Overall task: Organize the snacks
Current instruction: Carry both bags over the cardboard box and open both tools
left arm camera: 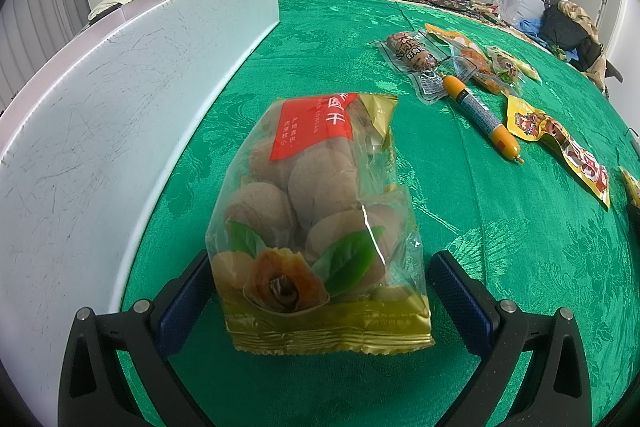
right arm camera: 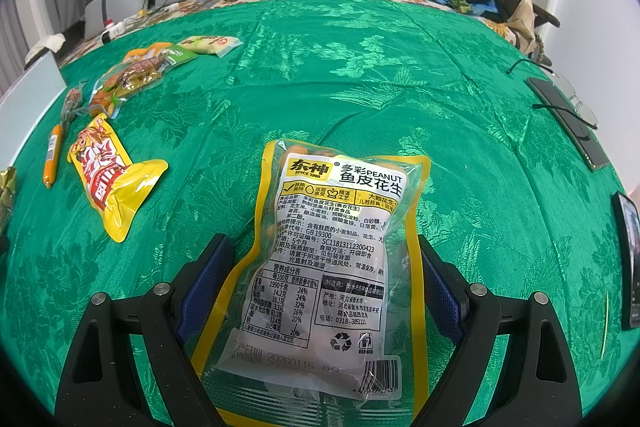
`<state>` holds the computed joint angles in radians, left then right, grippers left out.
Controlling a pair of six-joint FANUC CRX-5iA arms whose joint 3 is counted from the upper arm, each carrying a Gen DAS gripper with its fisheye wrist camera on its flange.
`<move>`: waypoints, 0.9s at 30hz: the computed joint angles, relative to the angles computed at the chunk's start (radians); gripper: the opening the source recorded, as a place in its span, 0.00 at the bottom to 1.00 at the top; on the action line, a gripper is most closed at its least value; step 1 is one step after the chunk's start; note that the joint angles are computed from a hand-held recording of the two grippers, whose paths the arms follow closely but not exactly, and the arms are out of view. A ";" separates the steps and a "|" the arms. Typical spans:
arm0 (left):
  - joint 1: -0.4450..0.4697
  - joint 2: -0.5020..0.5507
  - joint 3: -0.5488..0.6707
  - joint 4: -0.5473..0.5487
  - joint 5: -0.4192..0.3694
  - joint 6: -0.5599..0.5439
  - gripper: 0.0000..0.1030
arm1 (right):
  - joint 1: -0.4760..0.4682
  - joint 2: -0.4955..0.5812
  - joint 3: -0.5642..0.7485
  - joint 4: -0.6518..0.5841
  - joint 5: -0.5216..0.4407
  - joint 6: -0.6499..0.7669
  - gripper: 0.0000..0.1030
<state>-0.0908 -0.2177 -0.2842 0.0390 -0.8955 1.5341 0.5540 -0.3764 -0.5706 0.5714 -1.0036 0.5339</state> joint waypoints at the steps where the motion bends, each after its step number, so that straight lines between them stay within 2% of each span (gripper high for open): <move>1: 0.004 0.007 0.008 0.013 -0.015 -0.027 1.00 | -0.001 0.000 0.001 -0.002 0.000 0.002 0.88; 3: 0.013 0.055 0.067 0.045 -0.110 -0.102 1.00 | -0.025 0.031 0.065 -0.083 -0.037 0.087 0.88; 6: 0.026 0.113 0.134 0.085 -0.195 -0.174 0.98 | -0.105 0.150 0.272 -0.288 -0.210 0.276 0.88; 7: 0.029 0.124 0.145 0.094 -0.202 -0.188 0.93 | -0.137 0.191 0.342 -0.354 -0.272 0.333 0.88; 8: 0.024 0.122 0.151 0.073 -0.192 -0.182 0.76 | -0.152 0.209 0.372 -0.381 -0.300 0.360 0.83; 9: 0.034 0.119 0.145 0.104 -0.188 -0.196 0.70 | -0.166 0.225 0.401 -0.402 -0.330 0.381 0.68; 10: 0.053 0.118 0.137 0.147 -0.195 -0.205 0.69 | -0.172 0.228 0.415 -0.406 -0.344 0.379 0.60; 12: 0.087 0.098 0.100 0.224 -0.188 -0.232 0.66 | -0.208 0.238 0.458 -0.473 -0.381 0.382 0.58; 17: 0.184 -0.048 -0.059 0.494 -0.200 -0.372 0.66 | -0.210 0.148 0.457 -0.568 -0.348 0.346 0.58; 20: 0.256 -0.121 -0.104 0.638 -0.239 -0.417 0.66 | -0.127 0.143 0.520 -0.573 -0.330 0.338 0.58; 24: 0.398 -0.169 -0.074 0.719 -0.288 -0.444 0.67 | -0.007 0.248 0.713 -0.623 -0.275 0.373 0.58; 27: 0.561 -0.177 -0.015 0.687 -0.314 -0.451 0.69 | 0.087 0.377 0.912 -0.681 -0.240 0.435 0.58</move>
